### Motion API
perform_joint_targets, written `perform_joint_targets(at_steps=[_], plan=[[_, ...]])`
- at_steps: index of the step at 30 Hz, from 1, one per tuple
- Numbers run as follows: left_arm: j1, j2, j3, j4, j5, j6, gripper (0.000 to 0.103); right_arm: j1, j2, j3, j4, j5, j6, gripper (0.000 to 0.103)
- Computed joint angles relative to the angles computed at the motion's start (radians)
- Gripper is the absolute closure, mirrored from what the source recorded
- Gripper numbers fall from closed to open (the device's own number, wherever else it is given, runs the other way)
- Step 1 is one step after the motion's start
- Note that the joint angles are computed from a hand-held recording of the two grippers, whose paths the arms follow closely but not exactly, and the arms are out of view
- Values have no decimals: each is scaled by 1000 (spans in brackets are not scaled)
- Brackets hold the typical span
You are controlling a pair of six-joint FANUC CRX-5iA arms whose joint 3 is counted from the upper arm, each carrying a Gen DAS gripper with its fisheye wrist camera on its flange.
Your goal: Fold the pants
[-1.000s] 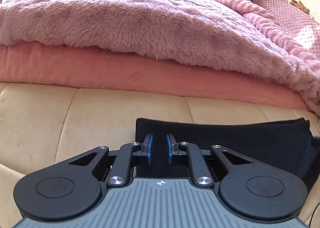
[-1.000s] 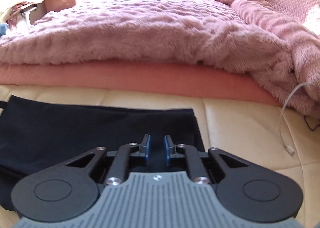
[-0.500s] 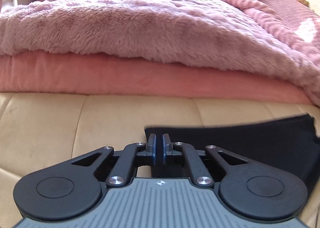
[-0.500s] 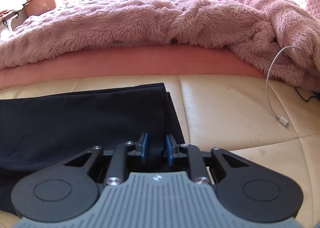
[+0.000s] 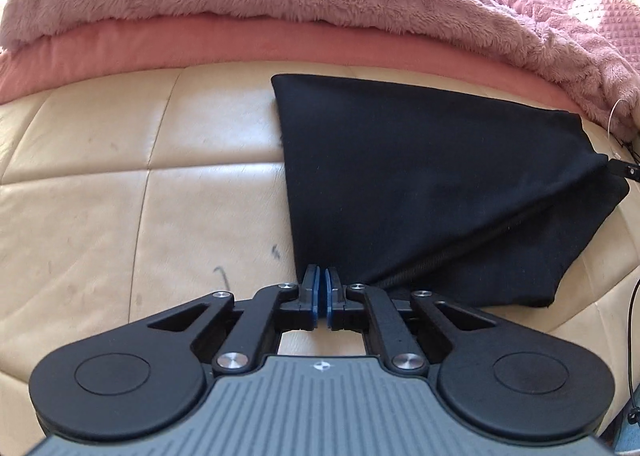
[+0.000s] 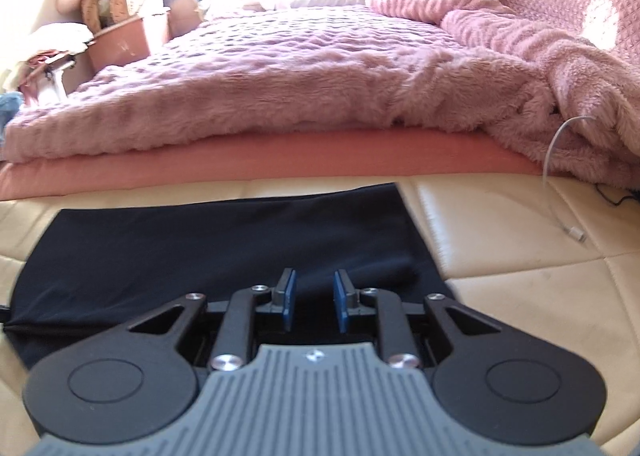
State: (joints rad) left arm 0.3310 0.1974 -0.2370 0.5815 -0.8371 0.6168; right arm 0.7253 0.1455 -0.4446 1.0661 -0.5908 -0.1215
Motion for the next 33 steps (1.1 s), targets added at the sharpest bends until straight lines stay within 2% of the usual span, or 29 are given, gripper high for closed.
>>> perform_joint_targets(at_steps=[4, 6, 7, 9, 12, 14, 20, 22, 27, 28, 30, 33], plan=[[20, -9, 35, -91, -63, 77, 96, 63, 0, -7, -5, 26, -31, 88], [45, -26, -1, -7, -58, 61, 94, 84, 9, 0, -12, 38, -38, 87], [54, -29, -18, 50, -50, 59, 89, 92, 16, 7, -16, 46, -40, 88], [59, -20, -26, 141, -34, 71, 63, 106, 37, 31, -23, 47, -30, 87], [43, 21, -9, 231, -9, 118, 48, 116, 68, 71, -25, 55, 1, 86], [33, 73, 22, 275, -24, 162, 45, 119, 93, 106, -37, 53, 33, 86], [4, 181, 92, 283, -34, 257, 45, 99, 159, 195, -77, 63, 139, 86], [-6, 178, 76, 317, -12, 202, 44, 93, 188, 232, -102, 54, 184, 86], [-16, 201, 88, 357, -10, 182, 45, 75, 262, 313, -157, 34, 237, 87], [-18, 201, 83, 369, -5, 173, 49, 77, 275, 330, -180, 22, 259, 87], [-26, 187, 60, 382, 27, 164, 63, 85, 288, 343, -217, 18, 283, 88], [-39, 155, 8, 406, 93, 156, 84, 100, 295, 325, -159, 0, 265, 87]])
